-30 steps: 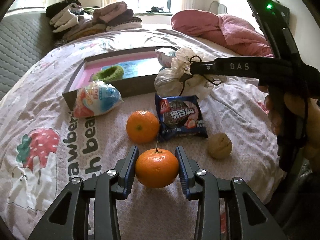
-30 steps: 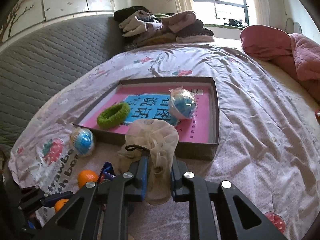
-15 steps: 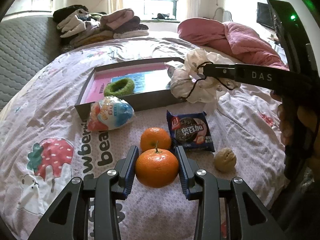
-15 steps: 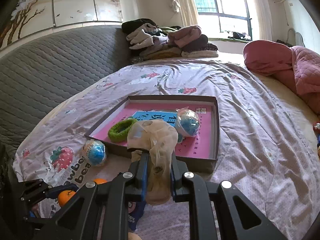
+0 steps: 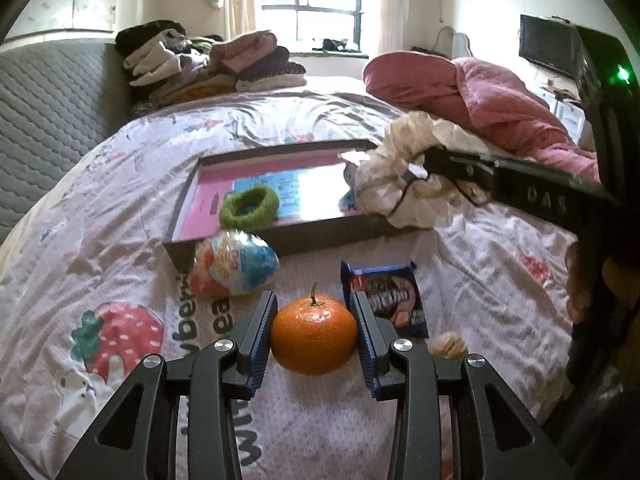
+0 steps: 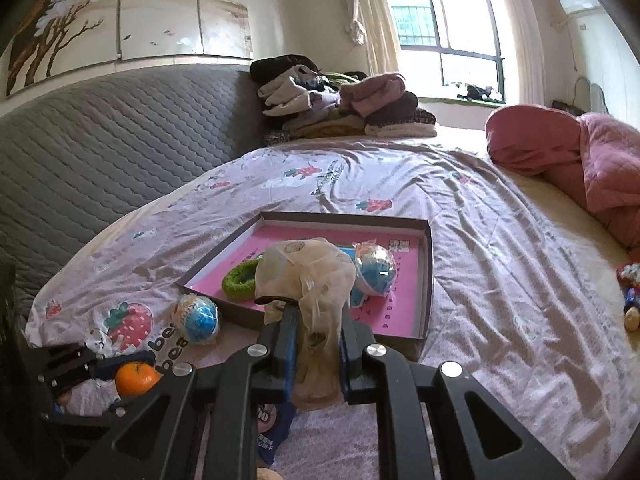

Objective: Organize objects
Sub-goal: 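Lift the orange with the left tool and carry it over the tray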

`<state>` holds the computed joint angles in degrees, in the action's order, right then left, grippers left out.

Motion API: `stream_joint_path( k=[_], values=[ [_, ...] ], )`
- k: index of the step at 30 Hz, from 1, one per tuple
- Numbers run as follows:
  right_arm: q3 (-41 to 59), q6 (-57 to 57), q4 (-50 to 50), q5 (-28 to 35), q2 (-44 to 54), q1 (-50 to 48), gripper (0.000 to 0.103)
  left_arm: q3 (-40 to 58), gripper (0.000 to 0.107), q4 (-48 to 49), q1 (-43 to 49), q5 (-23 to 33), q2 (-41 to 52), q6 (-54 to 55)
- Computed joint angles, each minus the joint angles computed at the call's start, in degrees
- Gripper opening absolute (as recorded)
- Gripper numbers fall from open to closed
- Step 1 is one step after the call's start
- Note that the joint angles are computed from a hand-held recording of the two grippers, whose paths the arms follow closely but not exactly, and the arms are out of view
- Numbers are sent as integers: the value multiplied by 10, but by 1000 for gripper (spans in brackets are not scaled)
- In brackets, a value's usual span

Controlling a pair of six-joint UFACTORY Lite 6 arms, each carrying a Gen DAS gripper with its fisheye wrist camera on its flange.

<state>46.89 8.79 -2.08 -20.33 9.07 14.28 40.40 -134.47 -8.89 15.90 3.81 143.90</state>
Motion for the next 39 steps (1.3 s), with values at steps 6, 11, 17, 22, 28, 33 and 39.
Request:
stream_joint_path(
  k=[6, 11, 17, 22, 28, 33, 39],
  values=[
    [0, -52, 48, -4, -5, 17, 15, 32, 39, 5, -1, -12, -5, -17],
    [2, -64, 60, -1, -7, 19, 15, 65, 39, 16, -5, -22, 8, -34],
    [-2, -90, 88, -5, -19, 23, 15, 94, 39, 13, -2, -29, 19, -36],
    [-6, -135, 135, -12, -35, 30, 15, 125, 39, 46, 10, -31, 28, -71],
    [-4, -186, 193, -21, -52, 40, 15, 166, 39, 103, 31, -24, 41, -132],
    [8, -231, 240, -23, -64, 46, 15, 216, 39, 172, 53, -19, 60, -199],
    [37, -274, 279, -21, -63, 44, 15, 293, 39, 227, 71, -14, 97, -254]
  ],
)
